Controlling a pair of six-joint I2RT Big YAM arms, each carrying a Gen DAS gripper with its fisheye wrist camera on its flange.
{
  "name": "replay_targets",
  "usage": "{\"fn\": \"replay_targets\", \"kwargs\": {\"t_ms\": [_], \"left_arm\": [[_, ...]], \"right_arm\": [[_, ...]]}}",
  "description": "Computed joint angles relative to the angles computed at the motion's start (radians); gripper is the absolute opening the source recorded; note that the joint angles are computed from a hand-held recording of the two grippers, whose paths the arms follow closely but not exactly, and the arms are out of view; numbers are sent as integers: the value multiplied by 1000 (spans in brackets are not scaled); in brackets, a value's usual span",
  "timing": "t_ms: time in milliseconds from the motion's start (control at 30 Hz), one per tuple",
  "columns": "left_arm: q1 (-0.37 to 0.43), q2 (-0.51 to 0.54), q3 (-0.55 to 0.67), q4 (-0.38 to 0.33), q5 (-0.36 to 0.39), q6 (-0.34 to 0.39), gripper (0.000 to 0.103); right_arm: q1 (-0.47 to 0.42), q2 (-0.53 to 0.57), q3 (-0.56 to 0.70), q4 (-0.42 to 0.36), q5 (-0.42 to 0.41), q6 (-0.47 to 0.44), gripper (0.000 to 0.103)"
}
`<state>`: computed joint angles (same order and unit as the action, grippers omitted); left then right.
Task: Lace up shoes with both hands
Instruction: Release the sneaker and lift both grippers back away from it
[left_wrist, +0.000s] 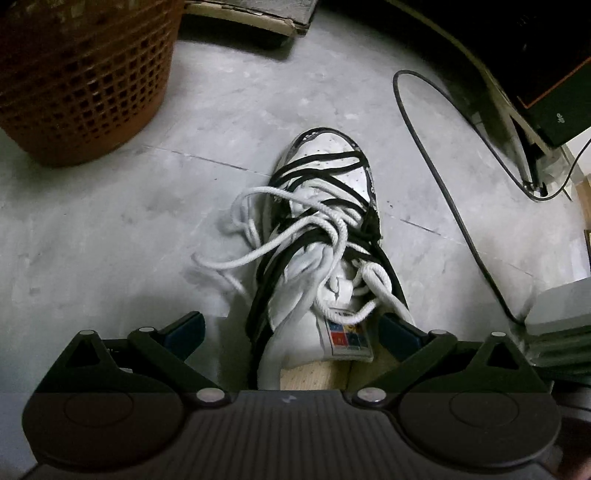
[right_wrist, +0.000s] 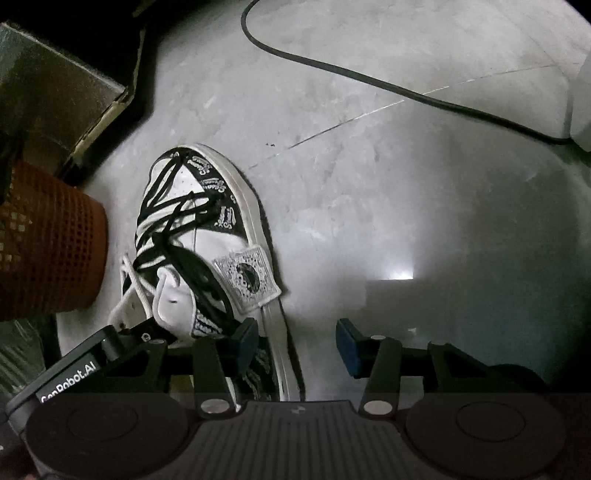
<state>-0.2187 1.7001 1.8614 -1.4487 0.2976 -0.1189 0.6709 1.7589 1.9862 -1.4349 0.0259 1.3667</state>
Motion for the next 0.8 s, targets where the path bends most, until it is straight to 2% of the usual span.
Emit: {"fn": "replay_targets", "kwargs": {"t_ms": [200,333,433,533,633,733,800], "left_arm": [[-13,19,35,3,4,2,103],[-22,43,76,0,-4,41,103],[-28,28,84,18,-32,68,103],[-26,5,98,32,-53,57,103],[-28,-15,144,28,-104,78,103],[-29,-30,200,-3,-134,102,103],[-32,-32,245,-40,-152,90,103]], "right_arm": [[-11,-9,-19,27,28,8,52],[-20,14,16,1,43,-37,52],[-17,27,60,-34,87,-76,52],[-5,49,135,-63,152,-144,52],[3,82,234,-103,185,-220,52],[17,131,368,-178,223,-294,52],[30,162,454,-233,257,-309,52]]}}
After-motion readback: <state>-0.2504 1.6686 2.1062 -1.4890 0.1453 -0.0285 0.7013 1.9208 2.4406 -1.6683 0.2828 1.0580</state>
